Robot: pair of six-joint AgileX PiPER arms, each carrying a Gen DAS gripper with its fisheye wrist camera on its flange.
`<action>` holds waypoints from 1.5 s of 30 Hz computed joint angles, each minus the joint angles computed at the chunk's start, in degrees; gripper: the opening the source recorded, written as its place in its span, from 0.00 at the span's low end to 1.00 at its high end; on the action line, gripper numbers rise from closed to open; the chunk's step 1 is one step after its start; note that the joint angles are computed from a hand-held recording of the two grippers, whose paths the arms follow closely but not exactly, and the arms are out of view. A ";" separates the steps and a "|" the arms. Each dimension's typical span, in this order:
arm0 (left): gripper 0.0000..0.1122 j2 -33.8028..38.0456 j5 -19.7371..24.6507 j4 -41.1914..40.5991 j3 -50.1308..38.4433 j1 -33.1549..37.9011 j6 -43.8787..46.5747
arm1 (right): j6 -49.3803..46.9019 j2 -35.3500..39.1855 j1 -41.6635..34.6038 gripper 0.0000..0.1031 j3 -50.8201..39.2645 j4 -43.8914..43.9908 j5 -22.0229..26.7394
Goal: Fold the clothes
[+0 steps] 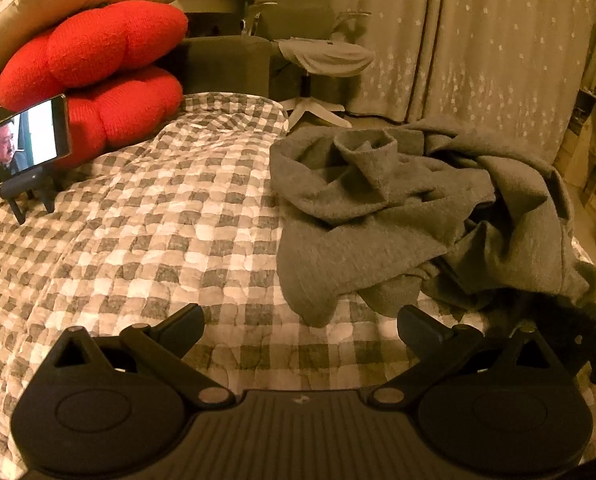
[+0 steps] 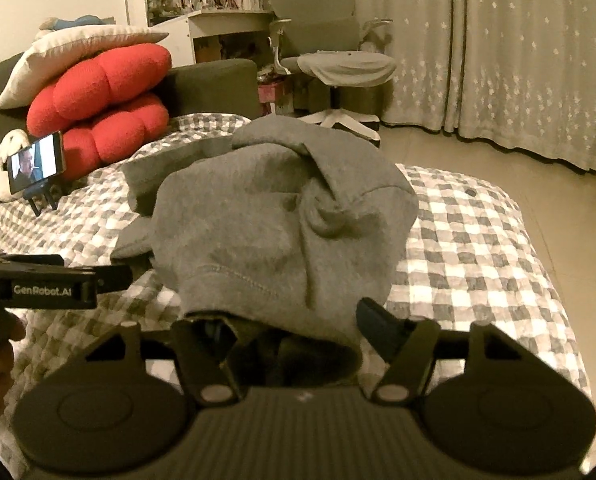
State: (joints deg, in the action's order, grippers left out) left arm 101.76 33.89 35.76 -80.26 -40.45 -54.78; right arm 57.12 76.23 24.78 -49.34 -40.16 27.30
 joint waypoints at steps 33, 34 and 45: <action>0.04 5.15 -0.87 -1.39 -6.45 3.85 3.26 | 26.12 -2.92 0.86 0.07 3.88 -24.41 1.16; 0.04 4.59 -1.17 -1.85 -6.23 4.45 2.77 | 30.12 -3.39 1.29 0.07 4.39 -28.31 2.58; 0.03 -9.44 -11.71 11.04 3.81 13.94 -15.56 | 60.23 -13.29 1.17 0.07 12.34 -54.03 17.87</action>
